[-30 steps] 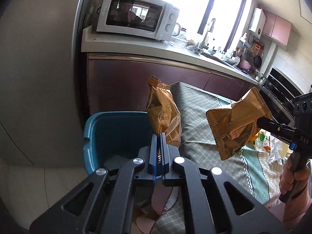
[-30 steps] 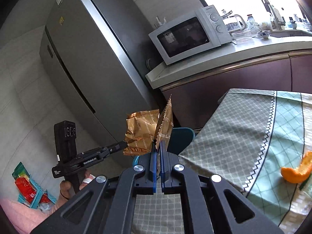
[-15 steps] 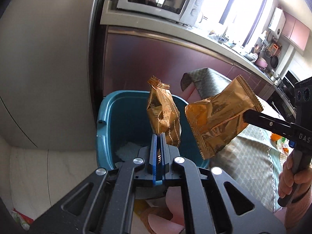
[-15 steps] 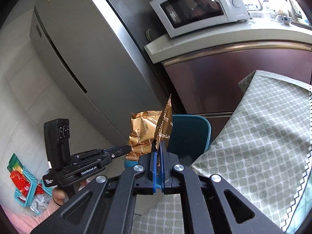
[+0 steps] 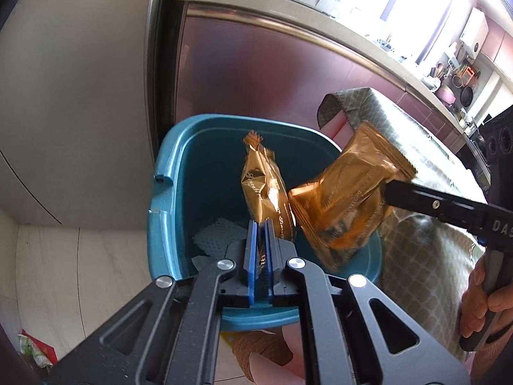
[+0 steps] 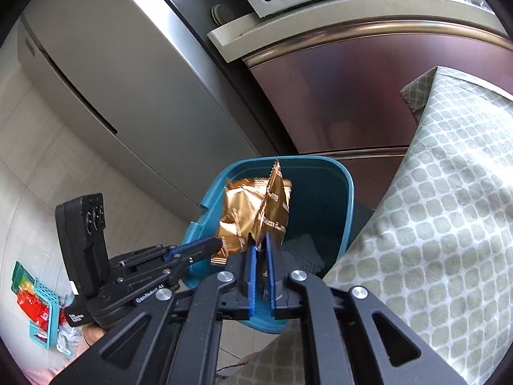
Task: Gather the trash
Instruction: 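Carry both gold wrappers to the teal bin and release them, then return both open tools to the table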
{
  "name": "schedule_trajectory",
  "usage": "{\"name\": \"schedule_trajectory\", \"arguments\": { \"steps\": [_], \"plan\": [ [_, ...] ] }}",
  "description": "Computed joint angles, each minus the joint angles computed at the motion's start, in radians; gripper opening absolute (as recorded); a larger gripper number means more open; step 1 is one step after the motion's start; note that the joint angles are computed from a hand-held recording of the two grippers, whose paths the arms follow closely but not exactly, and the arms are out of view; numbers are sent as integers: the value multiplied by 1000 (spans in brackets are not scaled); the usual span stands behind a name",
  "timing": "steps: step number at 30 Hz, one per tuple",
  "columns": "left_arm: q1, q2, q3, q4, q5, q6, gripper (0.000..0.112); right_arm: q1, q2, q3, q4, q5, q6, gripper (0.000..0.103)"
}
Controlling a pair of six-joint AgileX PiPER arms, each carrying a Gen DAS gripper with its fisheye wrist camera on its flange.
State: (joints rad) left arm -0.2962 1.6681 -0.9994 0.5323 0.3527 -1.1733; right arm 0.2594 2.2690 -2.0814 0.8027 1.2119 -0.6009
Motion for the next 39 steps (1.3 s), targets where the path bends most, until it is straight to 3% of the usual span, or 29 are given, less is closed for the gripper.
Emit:
{"name": "schedule_trajectory", "arguments": {
  "steps": [9, 16, 24, 32, 39],
  "plan": [
    [-10, 58, -35, 30, -12, -40, 6, -15, -35, 64, 8, -33, -19, 13],
    [-93, -7, -6, 200, 14, -204, 8, -73, -144, 223, 69, -54, -143, 22],
    [-250, -36, -110, 310, 57, -255, 29, -228, -365, 478, 167, -63, -367, 34],
    [-401, 81, -359, 214, 108, -63, 36, -473, -549, 672, 223, -45, -488, 42],
    [-490, 259, -631, 11, 139, 164, 38, -728, -595, 730, 208, -44, -544, 43]
  ]
}}
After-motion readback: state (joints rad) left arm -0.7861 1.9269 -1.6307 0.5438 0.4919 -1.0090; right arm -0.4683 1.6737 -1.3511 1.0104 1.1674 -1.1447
